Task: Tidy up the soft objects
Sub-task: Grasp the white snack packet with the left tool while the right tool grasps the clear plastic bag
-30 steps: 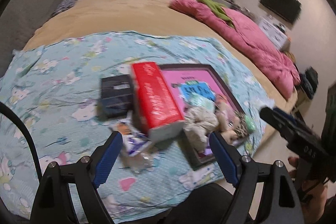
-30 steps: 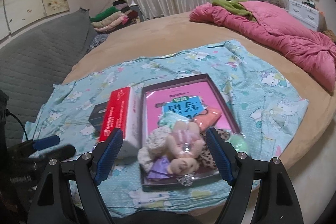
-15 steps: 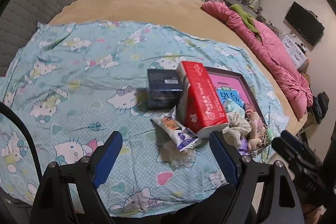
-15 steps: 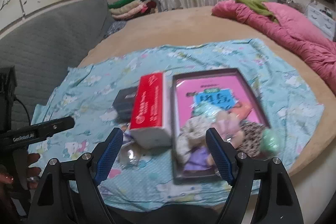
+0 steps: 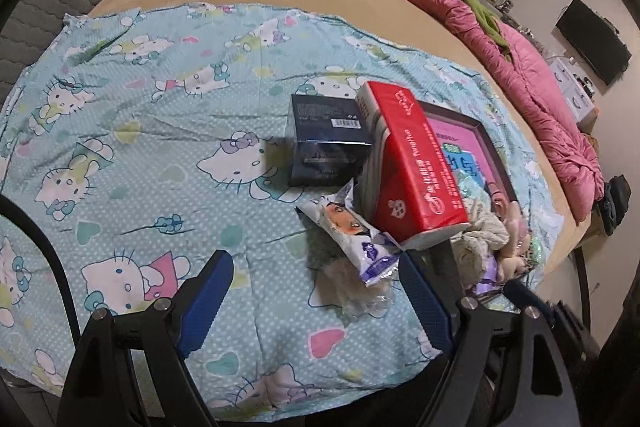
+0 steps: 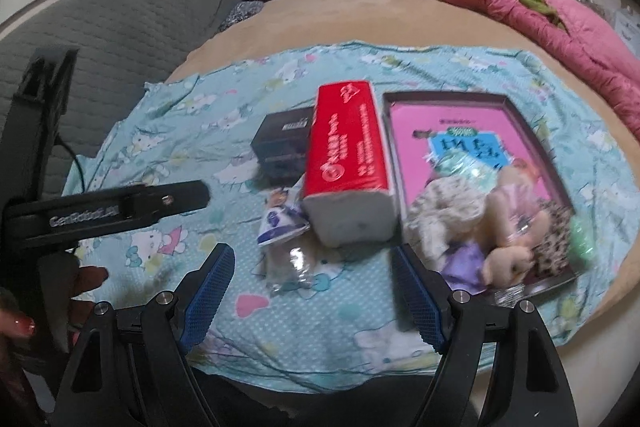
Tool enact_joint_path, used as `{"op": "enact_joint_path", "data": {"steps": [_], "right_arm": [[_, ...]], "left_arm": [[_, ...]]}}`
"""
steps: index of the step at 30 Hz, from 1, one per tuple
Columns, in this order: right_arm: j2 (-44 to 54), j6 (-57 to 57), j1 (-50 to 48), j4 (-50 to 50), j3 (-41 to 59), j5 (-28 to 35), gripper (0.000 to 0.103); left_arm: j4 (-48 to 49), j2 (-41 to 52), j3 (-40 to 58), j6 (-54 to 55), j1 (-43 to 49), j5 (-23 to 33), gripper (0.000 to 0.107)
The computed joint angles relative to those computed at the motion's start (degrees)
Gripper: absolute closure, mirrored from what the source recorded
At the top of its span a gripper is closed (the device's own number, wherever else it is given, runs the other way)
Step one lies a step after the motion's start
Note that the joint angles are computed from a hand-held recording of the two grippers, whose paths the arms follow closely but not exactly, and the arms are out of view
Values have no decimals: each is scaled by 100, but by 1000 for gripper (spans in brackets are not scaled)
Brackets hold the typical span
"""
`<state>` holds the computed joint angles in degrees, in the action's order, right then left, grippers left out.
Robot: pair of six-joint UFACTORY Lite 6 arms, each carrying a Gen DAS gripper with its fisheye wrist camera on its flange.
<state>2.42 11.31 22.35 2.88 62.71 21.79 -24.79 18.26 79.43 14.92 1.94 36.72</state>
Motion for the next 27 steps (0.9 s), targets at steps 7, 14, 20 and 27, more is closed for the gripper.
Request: {"op": "enact_joint_path", "data": {"steps": [7, 14, 20, 27], "right_arm": [[393, 1673, 409, -1525, -111, -352, 21], [805, 2072, 295, -1850, -66, -625, 21], [1239, 2486, 359, -2378, 122, -772, 21], [1898, 2693, 421, -2726, 474, -844, 21]], "left_arm": [[51, 951, 823, -50, -100, 167, 23], [-468, 2291, 2127, -135, -31, 873, 23], [-711, 3012, 2796, -283, -10, 1186, 23], [-1275, 3671, 3360, -135, 135, 1610, 34]]}}
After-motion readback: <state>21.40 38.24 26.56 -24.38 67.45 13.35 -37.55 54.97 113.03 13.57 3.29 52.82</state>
